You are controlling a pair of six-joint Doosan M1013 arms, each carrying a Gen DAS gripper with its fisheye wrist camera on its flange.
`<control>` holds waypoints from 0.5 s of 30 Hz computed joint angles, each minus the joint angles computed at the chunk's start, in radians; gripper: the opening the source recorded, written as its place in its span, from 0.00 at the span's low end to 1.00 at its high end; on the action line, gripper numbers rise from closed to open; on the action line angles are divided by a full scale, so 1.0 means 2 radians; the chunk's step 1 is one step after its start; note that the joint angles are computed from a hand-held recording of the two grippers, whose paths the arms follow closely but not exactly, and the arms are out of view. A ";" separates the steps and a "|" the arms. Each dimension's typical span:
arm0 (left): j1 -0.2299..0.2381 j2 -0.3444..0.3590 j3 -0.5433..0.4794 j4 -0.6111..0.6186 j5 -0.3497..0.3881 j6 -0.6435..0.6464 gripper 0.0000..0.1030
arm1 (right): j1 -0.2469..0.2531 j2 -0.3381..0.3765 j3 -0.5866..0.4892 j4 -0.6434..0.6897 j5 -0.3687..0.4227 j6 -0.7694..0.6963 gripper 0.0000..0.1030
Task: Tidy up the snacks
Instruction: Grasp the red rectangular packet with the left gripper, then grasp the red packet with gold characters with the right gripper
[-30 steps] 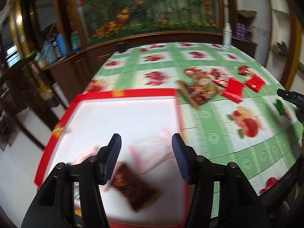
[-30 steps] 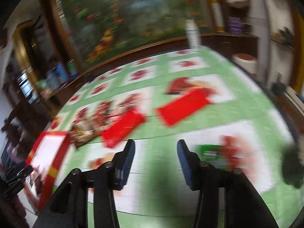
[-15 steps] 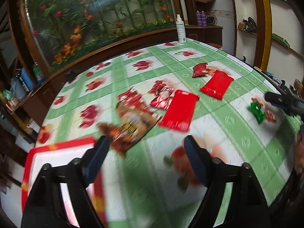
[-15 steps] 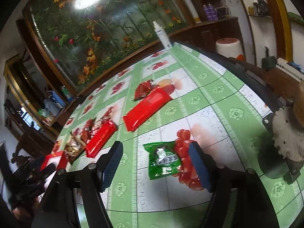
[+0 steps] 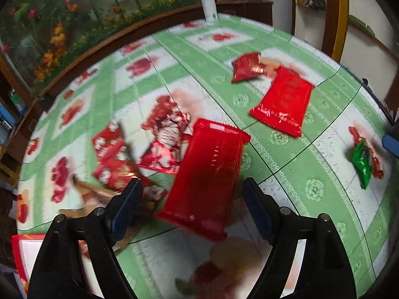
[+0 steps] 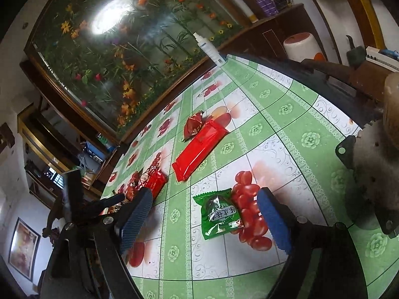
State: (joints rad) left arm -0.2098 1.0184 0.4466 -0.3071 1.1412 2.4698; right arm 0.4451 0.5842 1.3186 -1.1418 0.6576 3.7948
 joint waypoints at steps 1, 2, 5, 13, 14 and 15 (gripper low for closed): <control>0.001 0.010 -0.017 -0.012 0.018 -0.005 0.80 | 0.000 0.000 0.000 0.000 0.000 -0.001 0.86; 0.003 0.021 -0.040 -0.021 0.042 -0.012 0.80 | 0.000 0.000 0.000 -0.001 0.002 0.000 0.86; 0.008 0.057 -0.112 -0.043 0.111 -0.045 0.74 | 0.000 0.001 -0.001 0.000 0.002 0.001 0.86; 0.023 -0.024 0.050 -0.074 0.031 -0.006 0.45 | 0.004 0.007 -0.015 0.021 0.035 -0.022 0.86; 0.027 -0.039 0.078 -0.080 0.017 0.002 0.45 | 0.006 0.009 -0.020 0.018 0.046 -0.023 0.87; 0.029 -0.045 0.091 -0.083 0.010 0.007 0.45 | 0.006 0.011 -0.024 0.015 0.050 -0.027 0.87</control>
State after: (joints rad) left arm -0.1513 0.9279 0.6294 -0.4740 1.1612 2.4848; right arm 0.4578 0.6066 1.2698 -1.1124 0.7571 3.7403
